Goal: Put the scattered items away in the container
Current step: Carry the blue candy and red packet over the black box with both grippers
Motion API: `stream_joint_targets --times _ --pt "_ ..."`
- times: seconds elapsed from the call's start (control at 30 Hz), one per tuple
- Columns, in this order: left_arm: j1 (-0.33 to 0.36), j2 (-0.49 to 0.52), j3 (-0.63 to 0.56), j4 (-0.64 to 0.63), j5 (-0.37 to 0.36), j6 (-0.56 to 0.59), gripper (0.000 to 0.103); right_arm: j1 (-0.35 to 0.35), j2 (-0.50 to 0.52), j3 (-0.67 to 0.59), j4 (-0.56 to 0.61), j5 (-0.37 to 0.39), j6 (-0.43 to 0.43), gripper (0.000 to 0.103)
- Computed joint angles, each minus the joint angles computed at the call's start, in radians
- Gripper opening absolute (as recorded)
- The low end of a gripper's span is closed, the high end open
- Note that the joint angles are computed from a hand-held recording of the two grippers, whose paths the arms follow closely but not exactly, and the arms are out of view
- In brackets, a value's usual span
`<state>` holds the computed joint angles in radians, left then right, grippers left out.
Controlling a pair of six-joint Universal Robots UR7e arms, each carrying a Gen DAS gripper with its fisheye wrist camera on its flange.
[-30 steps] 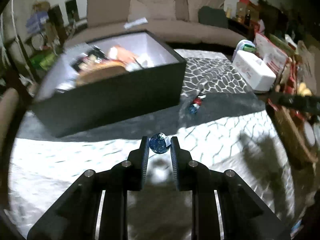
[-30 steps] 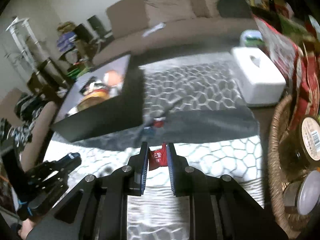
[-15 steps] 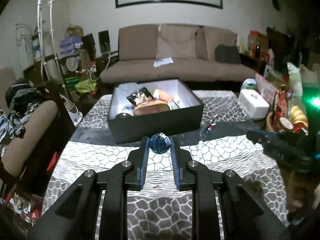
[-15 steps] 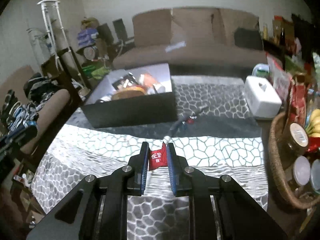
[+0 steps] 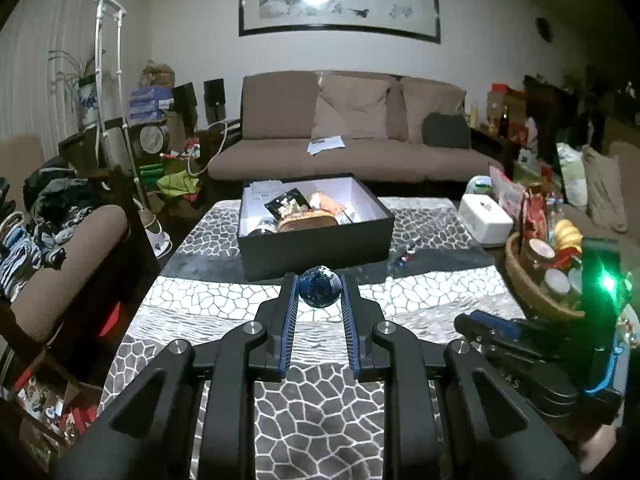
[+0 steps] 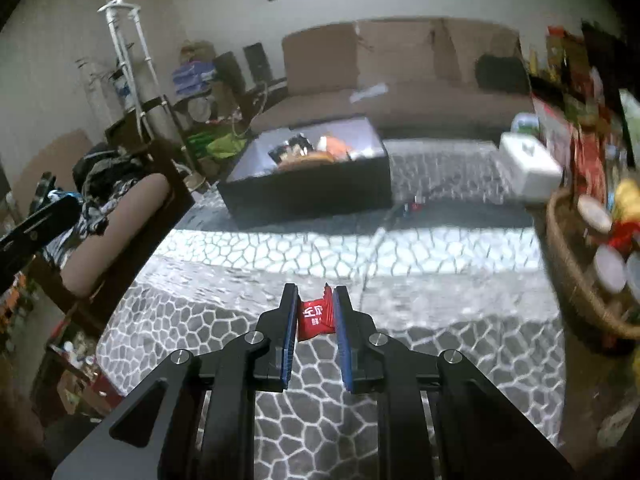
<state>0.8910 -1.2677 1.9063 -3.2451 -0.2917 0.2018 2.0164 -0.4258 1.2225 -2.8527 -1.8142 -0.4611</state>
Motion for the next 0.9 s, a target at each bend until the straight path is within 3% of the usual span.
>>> stream_joint_targets --times 0.2,0.43,0.57,0.73,0.9 --pt "-0.019 -0.027 0.005 -0.093 -0.005 0.092 0.02 0.055 -0.004 -0.028 -0.024 -0.034 -0.058 0.017" --pt "-0.041 -0.076 -0.051 -0.089 0.012 0.186 0.02 0.098 -0.015 -0.089 -0.018 -0.047 -0.069 0.017" --pt "-0.06 -0.07 -0.116 -0.152 0.013 0.298 0.02 0.125 0.002 -0.175 0.027 -0.067 -0.076 0.017" --pt "-0.062 -0.06 -0.218 -0.139 -0.002 0.367 0.02 0.158 0.043 -0.309 0.091 -0.073 -0.1 0.017" --pt "-0.039 -0.018 -0.357 -0.106 -0.043 0.422 0.02 0.171 0.151 -0.558 0.224 -0.058 -0.121 0.017"
